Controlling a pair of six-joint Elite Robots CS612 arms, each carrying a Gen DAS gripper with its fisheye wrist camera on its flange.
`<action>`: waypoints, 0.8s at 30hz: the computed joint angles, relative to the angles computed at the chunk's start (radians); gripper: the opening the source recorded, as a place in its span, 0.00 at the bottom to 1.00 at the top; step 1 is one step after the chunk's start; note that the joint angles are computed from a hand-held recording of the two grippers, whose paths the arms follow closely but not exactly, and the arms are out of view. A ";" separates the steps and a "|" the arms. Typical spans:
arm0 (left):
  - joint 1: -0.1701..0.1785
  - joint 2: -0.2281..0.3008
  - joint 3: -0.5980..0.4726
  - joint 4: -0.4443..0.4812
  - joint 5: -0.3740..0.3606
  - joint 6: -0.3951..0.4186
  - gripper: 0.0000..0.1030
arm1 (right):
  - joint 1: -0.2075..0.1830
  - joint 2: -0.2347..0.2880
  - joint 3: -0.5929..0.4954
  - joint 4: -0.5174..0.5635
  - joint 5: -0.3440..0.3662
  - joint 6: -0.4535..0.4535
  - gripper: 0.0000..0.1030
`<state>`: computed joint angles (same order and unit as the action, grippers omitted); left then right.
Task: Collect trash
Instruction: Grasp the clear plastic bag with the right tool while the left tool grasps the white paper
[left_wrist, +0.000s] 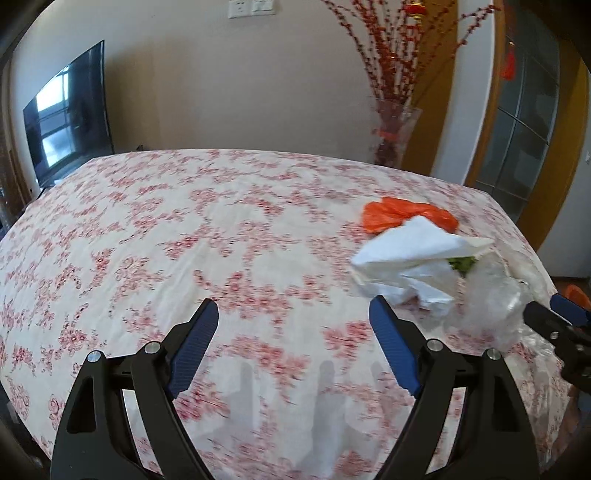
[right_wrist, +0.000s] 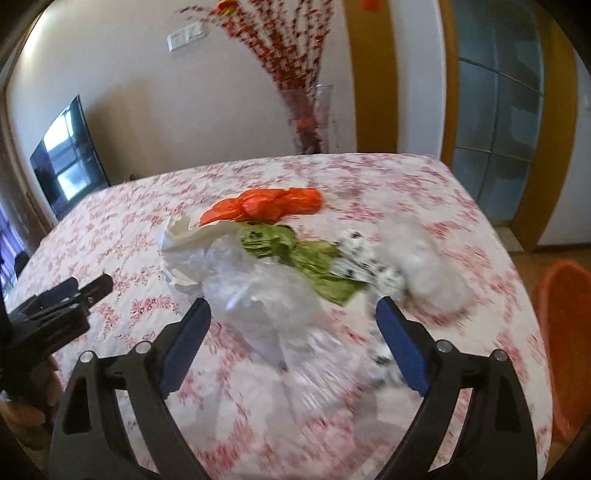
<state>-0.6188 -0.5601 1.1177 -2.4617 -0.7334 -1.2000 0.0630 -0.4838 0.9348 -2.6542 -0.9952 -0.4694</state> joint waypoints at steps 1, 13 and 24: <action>0.002 -0.001 0.003 0.000 -0.002 -0.004 0.80 | 0.006 0.007 -0.012 0.013 -0.007 -0.016 0.86; 0.013 0.006 -0.002 -0.039 -0.024 0.047 0.84 | 0.028 0.041 -0.071 0.125 -0.047 -0.090 0.52; 0.014 0.062 -0.095 -0.141 -0.088 0.199 0.92 | -0.012 0.003 -0.009 0.098 -0.006 -0.041 0.39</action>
<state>-0.6049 -0.4985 1.0229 -2.6028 -0.8211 -1.0008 0.0511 -0.4809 0.9259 -2.5557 -1.0012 -0.5102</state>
